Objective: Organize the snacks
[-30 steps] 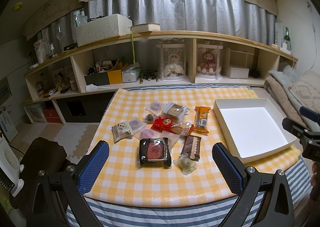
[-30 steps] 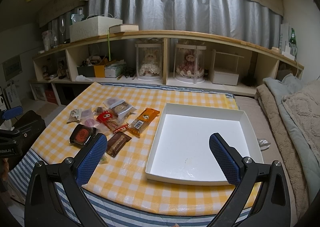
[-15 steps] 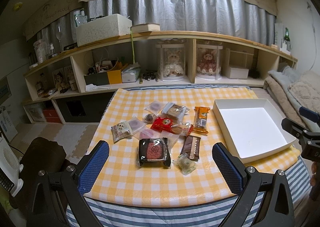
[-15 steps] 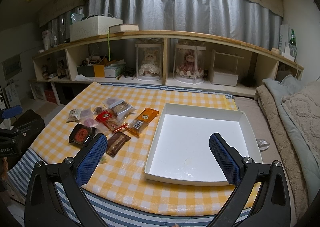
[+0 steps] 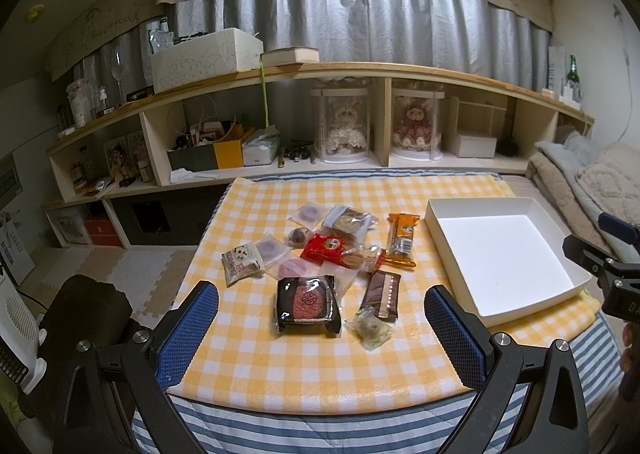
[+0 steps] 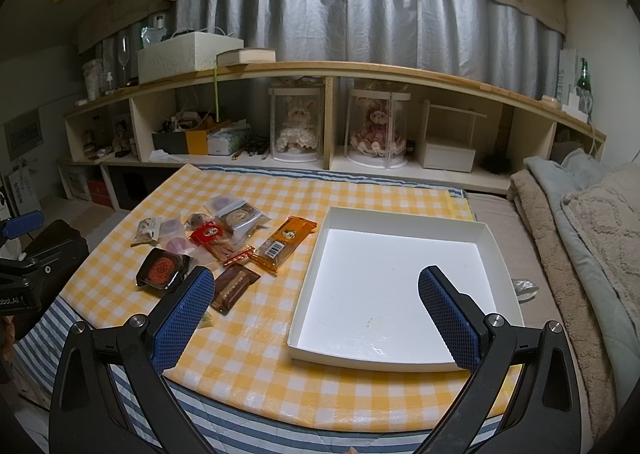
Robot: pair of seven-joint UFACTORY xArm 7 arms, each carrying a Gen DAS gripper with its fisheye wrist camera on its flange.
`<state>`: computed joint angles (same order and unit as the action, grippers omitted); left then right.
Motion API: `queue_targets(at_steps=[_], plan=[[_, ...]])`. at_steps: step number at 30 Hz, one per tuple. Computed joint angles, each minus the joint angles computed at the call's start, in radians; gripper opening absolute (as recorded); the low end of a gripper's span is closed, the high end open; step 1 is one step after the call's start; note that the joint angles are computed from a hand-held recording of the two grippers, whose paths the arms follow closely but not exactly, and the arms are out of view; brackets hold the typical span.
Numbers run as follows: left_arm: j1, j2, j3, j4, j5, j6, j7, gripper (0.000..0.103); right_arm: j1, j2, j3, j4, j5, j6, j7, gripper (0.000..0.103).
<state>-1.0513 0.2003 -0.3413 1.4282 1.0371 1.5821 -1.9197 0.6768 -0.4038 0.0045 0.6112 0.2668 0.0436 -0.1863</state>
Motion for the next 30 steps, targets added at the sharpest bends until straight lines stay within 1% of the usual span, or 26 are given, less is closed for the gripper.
queue_targets(at_steps=[12, 19, 21, 23, 28, 29, 30], plan=[[0.000, 0.000, 0.000, 0.000, 0.000, 0.000, 0.000, 0.103, 0.004, -0.001, -0.006, 0.001, 0.001, 0.002, -0.005, 0.103], [-0.001, 0.001, 0.001, 0.000, 0.003, -0.001, -0.003, 0.103, 0.000, -0.003, 0.003, -0.010, -0.003, -0.009, 0.007, 0.103], [-0.002, 0.013, 0.004, 0.034, 0.008, 0.009, 0.016, 0.103, -0.001, -0.004, 0.006, -0.013, -0.006, -0.014, 0.013, 0.103], [-0.006, 0.015, 0.008, 0.038, 0.009, 0.010, 0.018, 0.103, 0.013, -0.003, -0.022, 0.004, -0.005, 0.003, -0.003, 0.103], [-0.005, 0.009, 0.011, 0.026, 0.014, 0.003, 0.013, 0.103, 0.001, -0.004, 0.001, -0.009, -0.004, -0.012, 0.008, 0.103], [-0.005, 0.006, 0.010, 0.023, 0.015, 0.001, 0.012, 0.103, 0.023, -0.002, -0.035, -0.002, 0.001, -0.008, -0.015, 0.103], [-0.004, 0.002, 0.009, 0.019, 0.016, -0.001, 0.011, 0.103, 0.026, 0.001, -0.041, 0.004, 0.004, -0.009, -0.021, 0.103]])
